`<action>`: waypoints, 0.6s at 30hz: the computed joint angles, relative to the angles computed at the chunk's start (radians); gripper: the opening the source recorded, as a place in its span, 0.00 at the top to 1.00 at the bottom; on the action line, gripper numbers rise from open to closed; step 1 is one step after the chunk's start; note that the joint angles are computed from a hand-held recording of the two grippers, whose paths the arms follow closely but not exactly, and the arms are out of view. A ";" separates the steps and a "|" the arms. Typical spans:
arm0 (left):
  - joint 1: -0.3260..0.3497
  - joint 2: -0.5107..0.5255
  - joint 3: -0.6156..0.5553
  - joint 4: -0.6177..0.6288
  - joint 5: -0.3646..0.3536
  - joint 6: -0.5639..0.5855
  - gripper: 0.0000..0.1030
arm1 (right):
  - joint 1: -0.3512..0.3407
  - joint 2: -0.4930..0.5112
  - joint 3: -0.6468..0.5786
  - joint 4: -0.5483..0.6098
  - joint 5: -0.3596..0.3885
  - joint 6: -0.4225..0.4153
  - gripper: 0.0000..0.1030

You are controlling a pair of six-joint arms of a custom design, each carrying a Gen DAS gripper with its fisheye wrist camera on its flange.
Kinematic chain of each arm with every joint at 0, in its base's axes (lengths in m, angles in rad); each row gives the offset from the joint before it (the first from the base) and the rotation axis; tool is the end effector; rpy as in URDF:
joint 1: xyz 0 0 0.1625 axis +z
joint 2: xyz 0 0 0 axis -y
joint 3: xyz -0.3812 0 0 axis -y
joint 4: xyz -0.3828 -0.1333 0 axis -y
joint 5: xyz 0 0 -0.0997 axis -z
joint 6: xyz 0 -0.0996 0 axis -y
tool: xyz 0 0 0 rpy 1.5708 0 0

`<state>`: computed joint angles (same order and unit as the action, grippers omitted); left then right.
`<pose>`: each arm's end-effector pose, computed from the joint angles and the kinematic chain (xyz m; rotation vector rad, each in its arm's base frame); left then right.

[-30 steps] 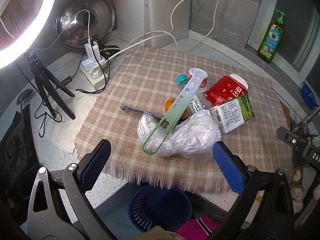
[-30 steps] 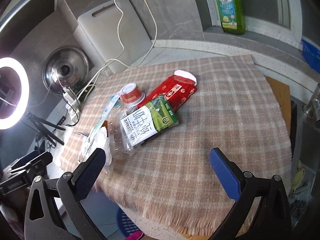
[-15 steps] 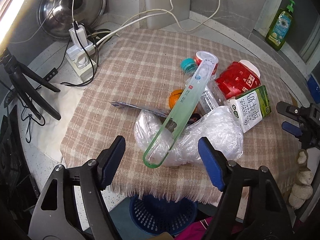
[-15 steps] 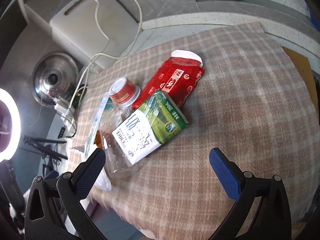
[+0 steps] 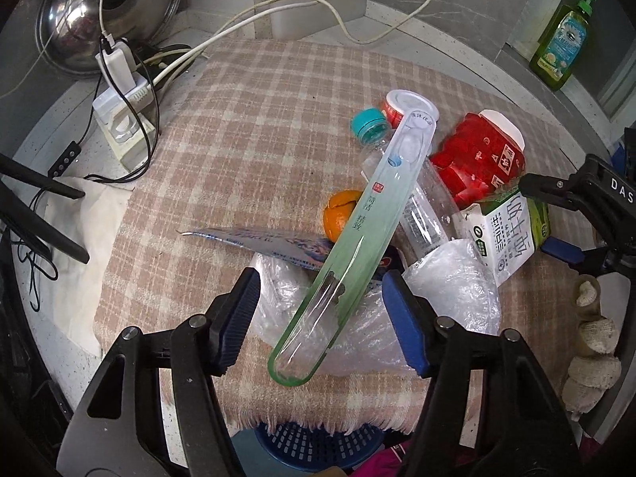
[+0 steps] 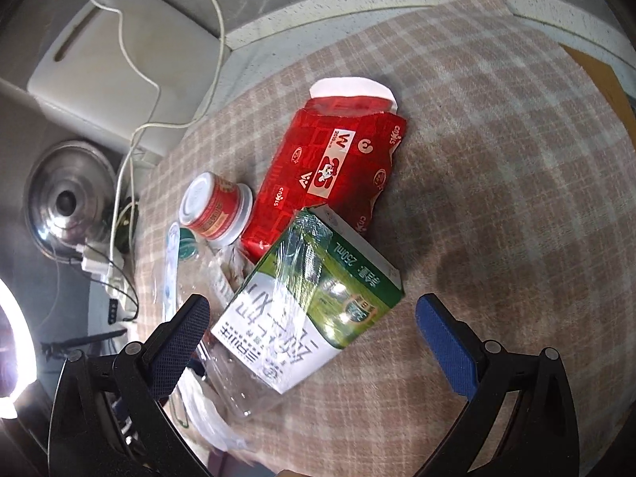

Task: Collect trash
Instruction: 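Grasp the clear toothbrush case with the left tool while the right tool grasps the green milk carton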

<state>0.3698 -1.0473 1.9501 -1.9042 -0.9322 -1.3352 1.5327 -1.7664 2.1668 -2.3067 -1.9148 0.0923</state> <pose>-0.3672 -0.3490 0.0710 0.0698 2.3768 -0.5404 0.0843 -0.4070 0.3315 -0.2617 -2.7577 0.4818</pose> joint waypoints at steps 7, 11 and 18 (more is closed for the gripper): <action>0.040 0.042 -0.042 -0.008 -0.005 0.087 0.36 | -0.004 0.076 -0.033 0.032 -0.005 0.060 0.01; 0.059 0.052 -0.051 -0.025 -0.011 0.127 0.43 | -0.003 0.105 -0.048 0.054 -0.004 0.075 0.01; 0.091 0.050 -0.042 -0.093 -0.051 0.165 0.63 | 0.003 0.122 -0.065 0.086 -0.015 0.063 0.01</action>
<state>0.4608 -0.9973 1.9079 -1.9975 -0.9829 -1.1702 1.5357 -1.6443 2.1016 -2.2206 -1.9295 0.1549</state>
